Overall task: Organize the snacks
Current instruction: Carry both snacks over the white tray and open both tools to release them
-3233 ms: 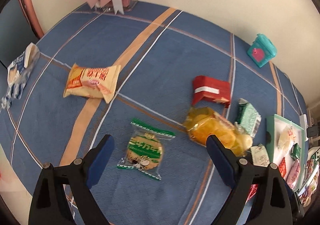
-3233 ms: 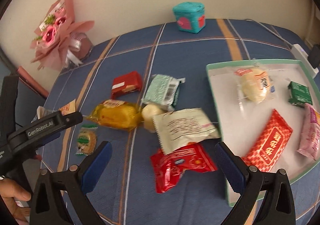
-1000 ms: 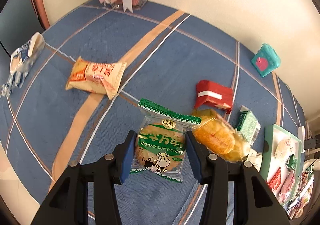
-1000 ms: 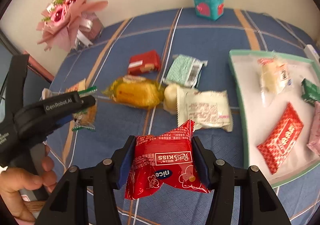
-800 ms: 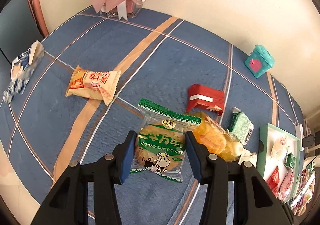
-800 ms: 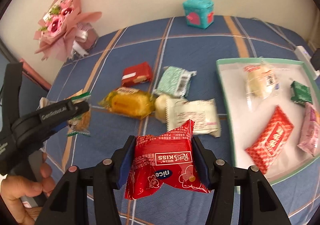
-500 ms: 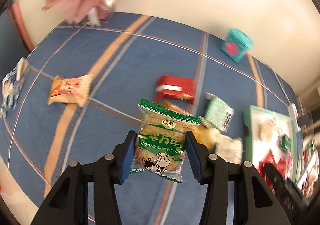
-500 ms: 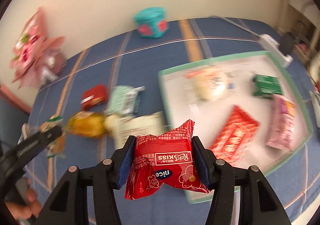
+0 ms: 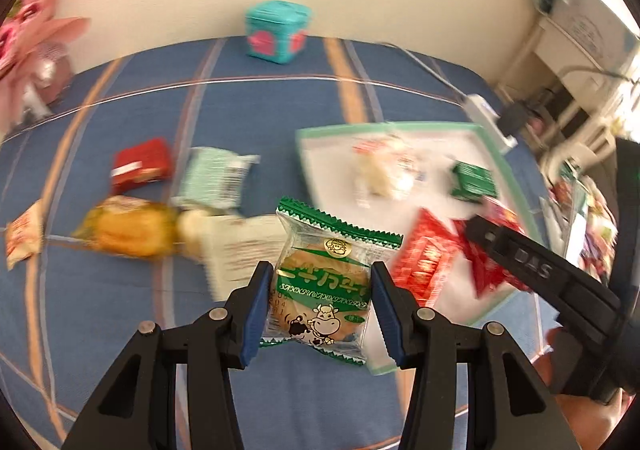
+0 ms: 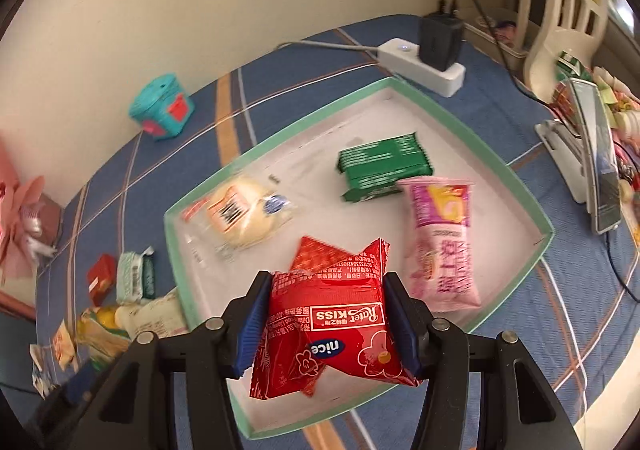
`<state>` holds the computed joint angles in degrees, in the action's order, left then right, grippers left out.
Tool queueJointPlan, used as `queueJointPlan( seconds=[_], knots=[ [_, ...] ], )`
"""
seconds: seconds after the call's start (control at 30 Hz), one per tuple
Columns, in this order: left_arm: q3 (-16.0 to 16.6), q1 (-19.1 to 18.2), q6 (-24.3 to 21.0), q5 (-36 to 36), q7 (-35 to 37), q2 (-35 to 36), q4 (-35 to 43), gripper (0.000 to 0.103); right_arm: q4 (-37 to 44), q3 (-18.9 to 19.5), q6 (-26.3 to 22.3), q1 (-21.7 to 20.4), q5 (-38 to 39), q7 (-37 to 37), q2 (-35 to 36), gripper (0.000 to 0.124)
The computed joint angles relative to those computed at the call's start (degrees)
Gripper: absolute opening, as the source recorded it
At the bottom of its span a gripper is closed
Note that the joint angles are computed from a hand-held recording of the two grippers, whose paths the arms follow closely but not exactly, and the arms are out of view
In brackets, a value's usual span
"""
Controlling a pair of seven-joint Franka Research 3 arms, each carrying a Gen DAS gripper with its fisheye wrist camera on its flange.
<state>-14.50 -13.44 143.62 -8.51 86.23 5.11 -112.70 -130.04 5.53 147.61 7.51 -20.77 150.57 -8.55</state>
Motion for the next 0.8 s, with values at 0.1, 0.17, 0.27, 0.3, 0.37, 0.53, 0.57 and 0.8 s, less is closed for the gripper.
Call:
queueJointPlan(
  seconds=[0.1, 0.17, 0.27, 0.3, 0.37, 0.53, 0.57, 0.8],
  knots=[
    [-1.09, -1.07, 0.27, 0.81, 1.66, 2.21, 1.94, 0.051, 0.03, -0.27, 1.14, -0.59, -0.96, 0.77, 0.3, 0.059],
    [-1.7, -1.18, -0.14, -0.26, 2.94, 3.84, 3.52, 0.051, 0.0, -0.1, 1.44, -0.92, -2.4, 1.86, 0.2, 0.059],
    [-2.41, -1.57, 0.55, -0.55, 4.11, 6.02, 5.5, 0.051, 0.35, -0.32, 2.48, -1.34, -3.69, 2.38, 0.77, 0.059],
    [-2.43, -1.8, 1.18, 0.35, 4.21, 6.5, 5.76, 0.051, 0.58, -0.43, 2.29, -1.3, -3.55, 2.22, 1.05, 0.059],
    [-2.55, -2.25, 1.56, 1.9, 3.79, 7.75, 6.73, 0.051, 0.65, -0.95, 2.92, -1.12, -2.33, 1.37, 1.62, 0.059],
    [-3.0, -2.2, 0.61, 2.73, 3.31, 10.94, 9.4, 0.051, 1.15, -1.88, 4.58, -1.2, -1.76, 0.74, 3.3, 0.059],
    [-3.0, -2.24, 0.53, 3.1, 3.03, 11.47, 9.82, 0.051, 1.28, -2.06, 4.85, -1.19, -1.69, 0.55, 3.67, 0.059],
    [-3.78, -1.29, -1.91, 2.55, 2.31, 14.88, 13.11, 0.051, 3.16, -3.33, 4.96, -0.4, -1.47, -0.81, 6.42, 0.059]
  ],
)
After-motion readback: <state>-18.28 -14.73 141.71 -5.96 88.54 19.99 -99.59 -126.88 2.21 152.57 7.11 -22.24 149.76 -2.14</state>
